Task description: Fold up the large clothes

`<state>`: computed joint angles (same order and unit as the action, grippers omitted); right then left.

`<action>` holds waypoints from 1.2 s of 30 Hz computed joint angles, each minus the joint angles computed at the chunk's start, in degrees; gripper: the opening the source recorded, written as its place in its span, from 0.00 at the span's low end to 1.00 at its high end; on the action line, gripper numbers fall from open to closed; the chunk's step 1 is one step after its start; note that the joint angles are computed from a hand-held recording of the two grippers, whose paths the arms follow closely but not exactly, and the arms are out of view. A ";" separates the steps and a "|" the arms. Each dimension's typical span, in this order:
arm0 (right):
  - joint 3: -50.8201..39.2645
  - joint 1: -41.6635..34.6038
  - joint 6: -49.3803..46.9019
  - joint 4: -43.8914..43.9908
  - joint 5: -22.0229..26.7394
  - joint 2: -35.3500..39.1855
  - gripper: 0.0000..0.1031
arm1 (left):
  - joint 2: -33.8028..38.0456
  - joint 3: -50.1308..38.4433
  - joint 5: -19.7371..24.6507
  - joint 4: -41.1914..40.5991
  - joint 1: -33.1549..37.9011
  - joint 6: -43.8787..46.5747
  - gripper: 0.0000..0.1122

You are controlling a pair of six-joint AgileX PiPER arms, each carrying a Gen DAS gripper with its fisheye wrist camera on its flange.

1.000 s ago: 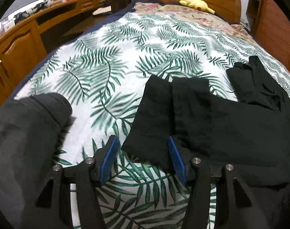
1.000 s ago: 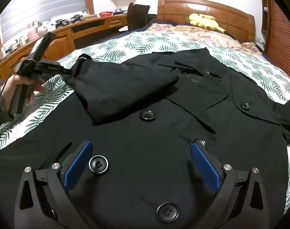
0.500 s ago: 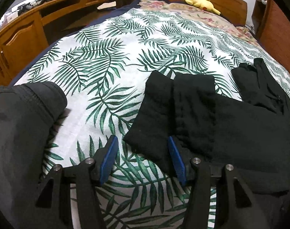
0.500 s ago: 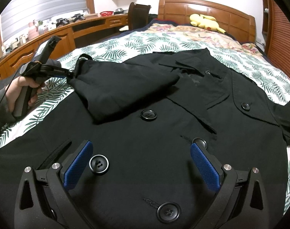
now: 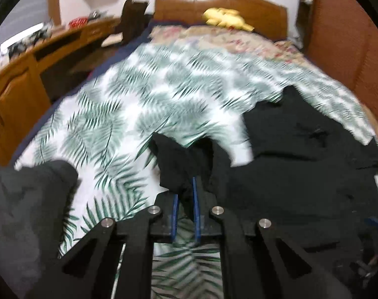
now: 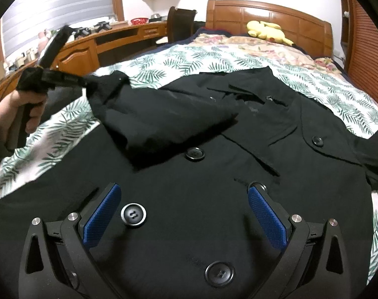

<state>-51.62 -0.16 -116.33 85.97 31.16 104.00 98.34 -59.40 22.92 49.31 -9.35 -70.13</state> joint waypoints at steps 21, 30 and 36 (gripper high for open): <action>5.44 -24.98 0.53 -10.07 11.19 -10.43 1.00 | -2.81 -18.38 16.81 1.77 -33.13 2.79 0.04; 4.25 -35.45 1.53 -14.25 16.73 -12.06 1.00 | 2.75 -25.51 20.11 0.02 -41.32 4.03 0.04; 3.70 -38.71 4.62 -17.06 18.83 -14.62 1.00 | 4.17 -26.22 21.88 0.76 -45.55 1.75 0.04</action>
